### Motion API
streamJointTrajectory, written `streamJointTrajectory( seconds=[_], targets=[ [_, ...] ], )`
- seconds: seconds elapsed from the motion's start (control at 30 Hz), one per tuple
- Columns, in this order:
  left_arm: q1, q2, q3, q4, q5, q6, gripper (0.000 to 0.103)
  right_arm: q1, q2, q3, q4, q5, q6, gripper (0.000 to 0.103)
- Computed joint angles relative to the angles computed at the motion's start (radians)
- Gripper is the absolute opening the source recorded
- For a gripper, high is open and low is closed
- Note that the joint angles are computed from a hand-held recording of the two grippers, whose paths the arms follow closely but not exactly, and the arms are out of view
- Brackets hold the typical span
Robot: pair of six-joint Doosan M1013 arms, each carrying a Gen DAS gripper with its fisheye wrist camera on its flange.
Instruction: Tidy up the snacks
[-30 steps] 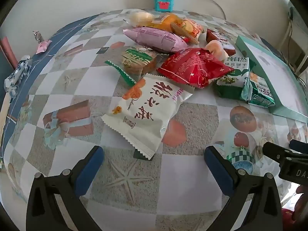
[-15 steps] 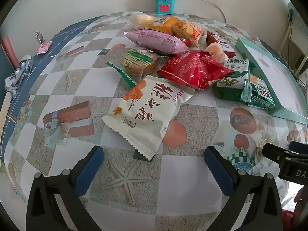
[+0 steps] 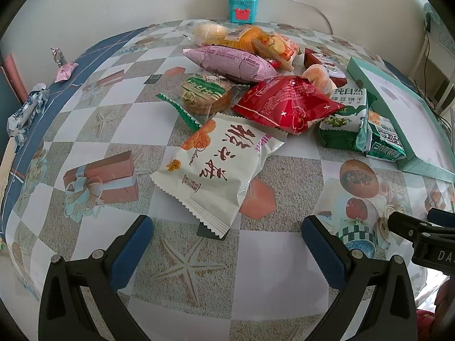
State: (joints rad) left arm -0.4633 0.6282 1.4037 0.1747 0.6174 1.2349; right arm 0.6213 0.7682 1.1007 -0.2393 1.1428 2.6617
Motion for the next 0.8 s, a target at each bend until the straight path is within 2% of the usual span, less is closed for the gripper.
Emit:
streamJointTrajectory(
  seconds=[0.8],
  targets=[
    [-0.002, -0.006, 0.009, -0.014, -0.018, 0.034, 0.103, 0.001, -0.003, -0.001, -0.004, 0.003, -0.006, 0.103]
  ],
)
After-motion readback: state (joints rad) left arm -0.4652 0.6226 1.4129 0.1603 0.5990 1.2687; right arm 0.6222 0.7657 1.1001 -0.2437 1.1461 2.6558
